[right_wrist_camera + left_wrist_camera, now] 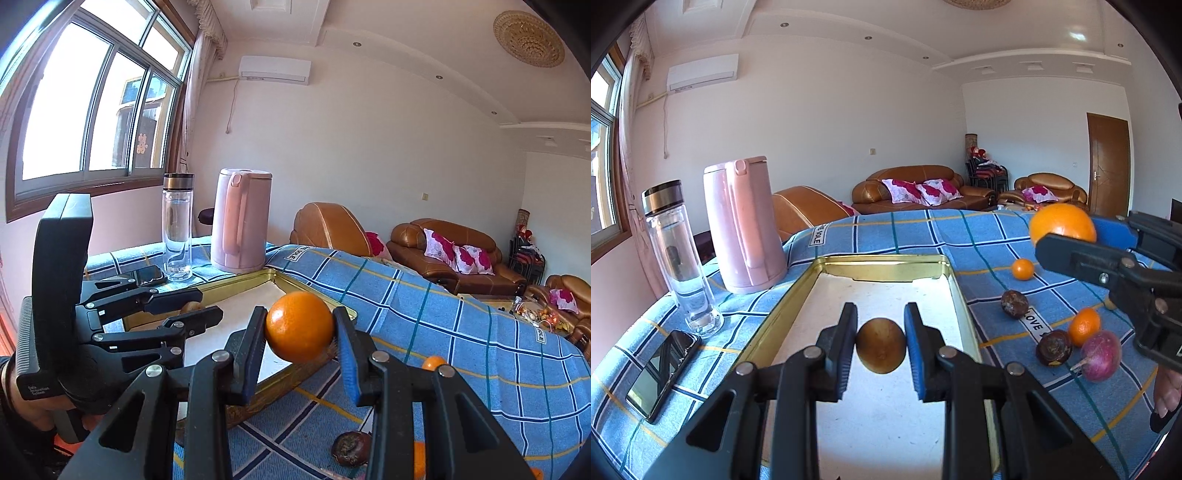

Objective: Organize fruits
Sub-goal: 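Lift and carry the small fruit and the orange over the gold tray with both tools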

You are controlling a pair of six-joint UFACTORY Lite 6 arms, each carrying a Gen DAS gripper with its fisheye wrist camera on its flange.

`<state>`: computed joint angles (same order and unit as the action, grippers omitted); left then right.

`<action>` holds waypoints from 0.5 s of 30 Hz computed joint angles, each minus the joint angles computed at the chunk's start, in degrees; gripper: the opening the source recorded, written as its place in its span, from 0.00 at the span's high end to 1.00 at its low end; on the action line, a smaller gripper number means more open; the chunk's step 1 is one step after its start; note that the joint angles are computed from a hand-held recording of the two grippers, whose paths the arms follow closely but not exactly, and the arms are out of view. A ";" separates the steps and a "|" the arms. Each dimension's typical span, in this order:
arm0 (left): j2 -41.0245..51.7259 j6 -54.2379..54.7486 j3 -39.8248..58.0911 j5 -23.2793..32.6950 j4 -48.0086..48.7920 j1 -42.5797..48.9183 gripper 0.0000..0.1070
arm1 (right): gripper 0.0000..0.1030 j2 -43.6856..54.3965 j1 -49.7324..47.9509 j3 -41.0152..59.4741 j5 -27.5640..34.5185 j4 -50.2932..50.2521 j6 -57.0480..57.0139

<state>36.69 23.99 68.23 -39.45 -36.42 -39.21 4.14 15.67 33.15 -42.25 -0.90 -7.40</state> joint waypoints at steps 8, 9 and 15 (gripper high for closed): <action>2.52 4.03 4.29 3.38 -1.82 2.65 0.74 | 0.63 7.24 -0.24 9.37 3.99 -2.71 1.82; 2.81 4.40 4.75 3.69 -1.93 2.93 0.74 | 0.63 8.16 -0.15 10.45 4.42 -2.96 1.88; 4.77 9.39 8.37 6.55 -5.28 4.57 0.74 | 0.63 14.26 -0.08 16.87 6.36 -5.10 4.19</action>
<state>41.46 33.38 76.60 -32.90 -41.70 -34.64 18.40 15.58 50.02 -35.89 -6.00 -3.22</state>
